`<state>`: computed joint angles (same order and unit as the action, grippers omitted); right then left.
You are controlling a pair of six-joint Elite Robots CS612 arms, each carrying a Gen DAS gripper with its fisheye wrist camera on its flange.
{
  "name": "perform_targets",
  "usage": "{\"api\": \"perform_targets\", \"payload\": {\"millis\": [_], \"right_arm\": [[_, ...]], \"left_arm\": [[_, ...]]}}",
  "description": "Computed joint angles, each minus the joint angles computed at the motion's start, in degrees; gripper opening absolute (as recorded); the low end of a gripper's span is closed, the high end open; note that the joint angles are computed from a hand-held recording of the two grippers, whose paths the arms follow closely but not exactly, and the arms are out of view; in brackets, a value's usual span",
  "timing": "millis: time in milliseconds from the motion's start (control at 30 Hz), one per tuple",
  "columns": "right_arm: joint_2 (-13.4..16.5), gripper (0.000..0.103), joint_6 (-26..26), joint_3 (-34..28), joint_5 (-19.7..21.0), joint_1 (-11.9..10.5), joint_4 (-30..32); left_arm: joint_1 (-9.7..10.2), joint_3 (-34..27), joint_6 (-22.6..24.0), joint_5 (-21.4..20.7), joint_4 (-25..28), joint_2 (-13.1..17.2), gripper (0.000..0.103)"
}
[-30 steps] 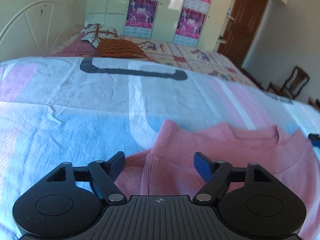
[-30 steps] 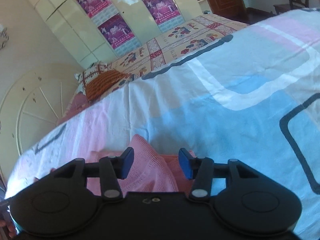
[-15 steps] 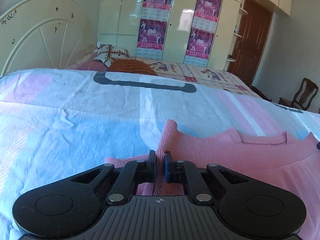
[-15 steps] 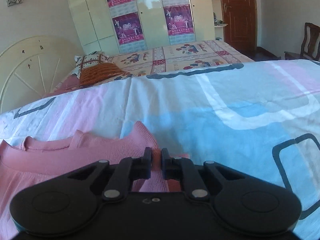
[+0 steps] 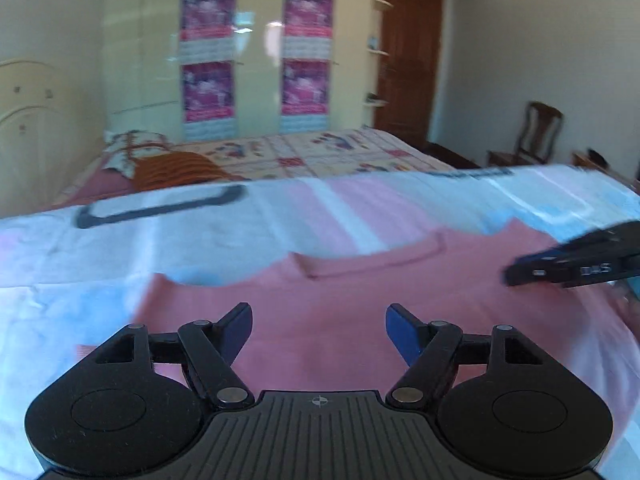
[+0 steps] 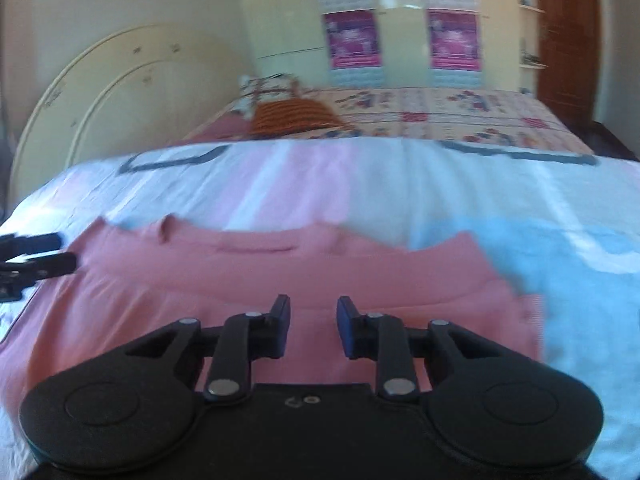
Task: Fold small clothes
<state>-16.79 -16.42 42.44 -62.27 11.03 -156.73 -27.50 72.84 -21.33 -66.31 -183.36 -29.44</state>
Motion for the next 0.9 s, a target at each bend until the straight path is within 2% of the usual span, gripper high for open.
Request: {"api": "perform_targets", "payload": {"millis": [33, 100, 167, 200, 233, 267, 300, 333, 400, 433, 467, 500, 600, 667, 700, 767, 800, 867, 900], "right_arm": [[0.05, 0.033, -1.78, -0.01, 1.18, 0.47, 0.94], [0.26, 0.033, -4.84, -0.60, 1.91, 1.21, 3.84], [0.45, 0.030, -6.00, -1.07, 0.24, 1.32, 4.61], [0.54, 0.027, -4.68, -1.24, -0.80, 1.03, 3.80], [0.63, 0.026, -2.38, -1.24, -3.77, 0.86, 1.87], [0.71, 0.026, 0.74, -0.68, -9.15, 0.72, -1.60], [1.06, 0.023, 3.10, -1.07, -12.88, 0.40, -2.89], [1.34, 0.023, 5.63, -1.41, -14.21, -0.23, -2.79], [0.46, 0.024, 7.60, -0.29, -12.31, -1.09, -2.28], [-0.38, 0.034, 8.30, 1.22, -12.46, -1.14, -4.07], [-1.43, 0.035, 9.57, 3.59, -11.55, -1.31, -7.86], [-2.39, 0.033, 10.32, 5.70, -8.82, -1.71, -10.25], [-5.11, 0.031, 6.61, 11.24, -4.31, -1.91, -13.05], [-5.99, 0.029, 3.30, 13.11, -1.56, -1.65, -11.61], [-5.98, 0.026, 1.47, 13.09, -1.83, -1.20, -10.02], [-5.33, 0.026, -1.03, 12.37, -7.09, 0.11, -7.35], [-5.12, 0.028, -0.17, 12.46, -7.92, 0.33, -9.00], [-5.75, 0.030, 2.44, 13.12, -9.62, 0.74, -9.70], [-6.51, 0.030, 2.68, 14.67, -8.87, 0.71, -11.90]], "left_arm": [[-0.37, -1.08, 1.20, -0.93, 0.99, 0.59, 0.073], [-0.97, -2.03, 1.86, 1.23, 3.75, 1.12, 0.073], [-0.72, -0.45, -1.19, 3.23, 5.23, 0.29, 0.073], [-0.48, 1.23, -3.49, 5.02, 5.74, -0.57, 0.073], [0.01, 3.09, -5.66, 5.54, 4.62, -1.26, 0.073], [0.63, 4.96, -8.79, 5.32, 3.73, -1.99, 0.073], [1.03, 6.84, -11.71, 5.69, 3.00, -2.67, 0.073], [1.05, 7.86, -13.03, 8.18, 4.51, -3.08, 0.073], [1.20, 9.60, -13.27, 7.95, 2.41, -3.66, 0.073], [1.02, 9.96, -13.97, 8.25, 2.14, -3.97, 0.073], [0.56, 10.41, -13.59, 8.76, 1.27, -4.29, 0.073], [0.00, 10.77, -12.63, 8.97, -0.42, -4.49, 0.073], [-1.40, 10.13, -10.93, 6.05, -6.12, -3.87, 0.073], [-2.17, 7.76, -8.91, 3.06, -6.02, -2.71, 0.073], [-2.59, 6.52, -7.55, 1.98, -5.10, -2.08, 0.073], [-3.25, 3.55, -6.62, 2.22, 3.27, -1.19, 0.073], [-3.47, 2.59, -7.78, 3.23, 6.53, -0.79, 0.073], [-4.10, 2.42, -10.70, 5.29, 8.47, -1.33, 0.073], [-4.36, 2.88, -10.74, 5.80, 7.14, -1.69, 0.073]]}}
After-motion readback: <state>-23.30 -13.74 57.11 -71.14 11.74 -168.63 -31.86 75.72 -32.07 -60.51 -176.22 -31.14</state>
